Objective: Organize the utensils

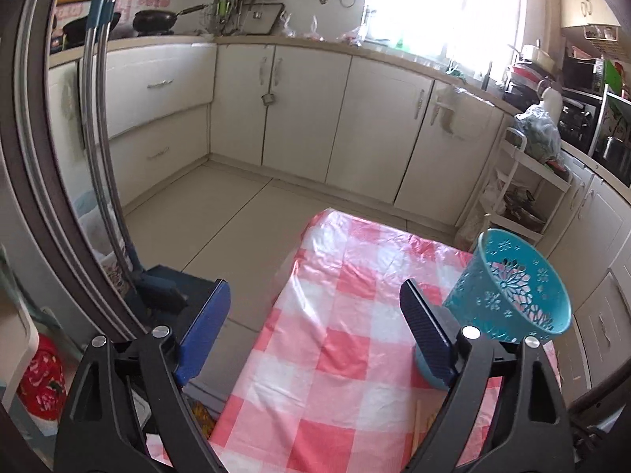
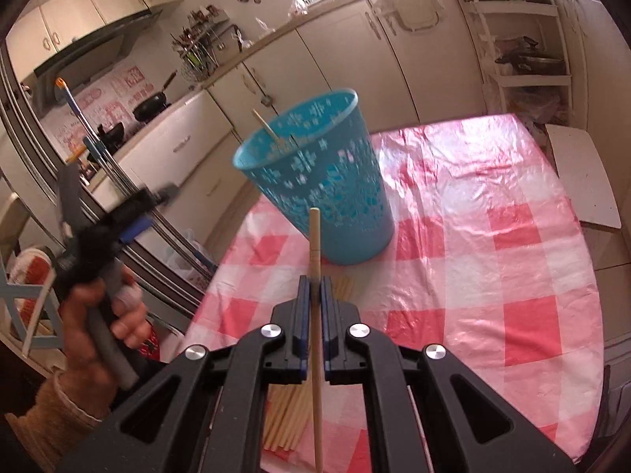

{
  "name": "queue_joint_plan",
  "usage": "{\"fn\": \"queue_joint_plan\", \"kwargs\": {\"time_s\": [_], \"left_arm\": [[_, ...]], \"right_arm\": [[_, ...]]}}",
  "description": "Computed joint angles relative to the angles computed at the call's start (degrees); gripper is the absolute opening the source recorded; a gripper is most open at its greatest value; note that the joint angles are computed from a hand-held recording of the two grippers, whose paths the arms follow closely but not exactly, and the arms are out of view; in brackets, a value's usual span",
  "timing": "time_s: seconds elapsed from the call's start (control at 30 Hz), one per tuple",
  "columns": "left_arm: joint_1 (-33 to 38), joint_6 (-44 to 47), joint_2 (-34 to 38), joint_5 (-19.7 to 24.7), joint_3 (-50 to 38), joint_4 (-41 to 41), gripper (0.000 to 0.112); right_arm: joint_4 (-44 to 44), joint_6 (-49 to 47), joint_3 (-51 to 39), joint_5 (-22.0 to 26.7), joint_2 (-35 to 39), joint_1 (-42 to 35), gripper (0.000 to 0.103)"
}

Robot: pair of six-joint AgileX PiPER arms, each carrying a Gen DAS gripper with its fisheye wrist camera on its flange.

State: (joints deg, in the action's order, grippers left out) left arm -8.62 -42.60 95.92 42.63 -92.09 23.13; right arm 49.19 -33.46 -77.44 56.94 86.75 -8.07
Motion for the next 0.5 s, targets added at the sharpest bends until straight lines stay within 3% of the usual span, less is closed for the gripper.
{"fn": "queue_joint_plan", "kwargs": {"time_s": [0.1, 0.23, 0.5], "left_arm": [[1.6, 0.2, -0.8, -1.2, 1.2, -1.2, 0.084], [0.2, -3.1, -1.6, -1.6, 2.6, 4.1, 0.086], [-1.2, -2.5, 0.1, 0.6, 0.6, 3.7, 0.089]], "right_arm": [[4.5, 1.2, -5.9, 1.9, 0.1, -1.5, 0.006], [5.8, 4.6, -17.5, -2.2, 3.6, 2.0, 0.006], [-3.0, 13.6, -38.8, -10.0, 13.8, 7.3, 0.006]]}}
